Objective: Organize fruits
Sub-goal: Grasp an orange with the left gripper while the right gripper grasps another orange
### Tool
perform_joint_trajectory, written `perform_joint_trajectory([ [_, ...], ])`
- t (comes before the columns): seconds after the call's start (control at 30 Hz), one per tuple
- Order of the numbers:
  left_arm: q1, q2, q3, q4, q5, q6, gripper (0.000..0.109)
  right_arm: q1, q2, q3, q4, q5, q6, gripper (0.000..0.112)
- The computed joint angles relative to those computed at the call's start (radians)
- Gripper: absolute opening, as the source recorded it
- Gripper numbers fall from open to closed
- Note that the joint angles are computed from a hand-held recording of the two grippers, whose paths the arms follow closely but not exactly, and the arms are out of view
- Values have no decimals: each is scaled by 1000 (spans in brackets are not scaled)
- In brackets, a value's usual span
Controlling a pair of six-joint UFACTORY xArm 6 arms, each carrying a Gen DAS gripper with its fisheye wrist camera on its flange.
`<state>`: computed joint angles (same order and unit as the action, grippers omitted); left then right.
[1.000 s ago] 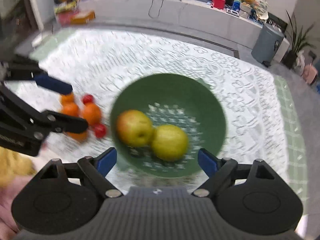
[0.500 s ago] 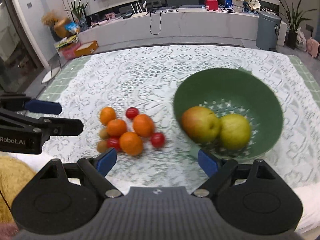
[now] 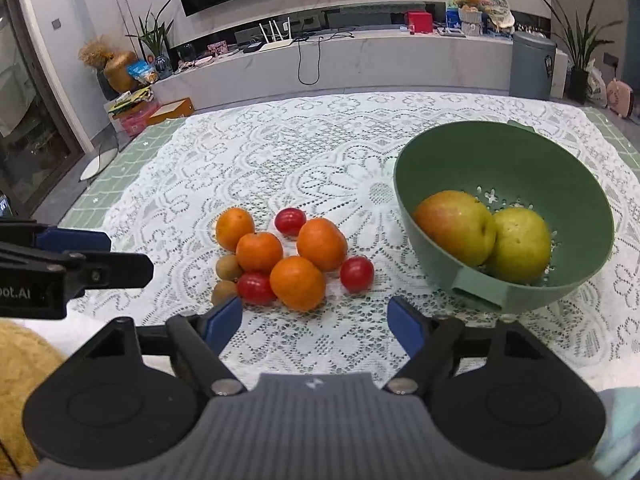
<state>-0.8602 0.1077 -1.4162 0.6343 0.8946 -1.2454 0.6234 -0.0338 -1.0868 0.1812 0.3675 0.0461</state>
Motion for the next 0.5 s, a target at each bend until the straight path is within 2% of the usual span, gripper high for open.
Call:
perform_joint_trajectory([
  [0.13, 18, -21, 60, 16, -57, -33, 80, 9, 14, 3, -55, -34, 7, 70],
  [0.3, 51, -55, 145, -6, -168, -61, 79, 18, 34, 5, -108, -59, 20, 64],
  [0.5, 80, -38, 168, -44, -226, -60, 75, 22, 82, -35, -53, -50, -20, 55],
])
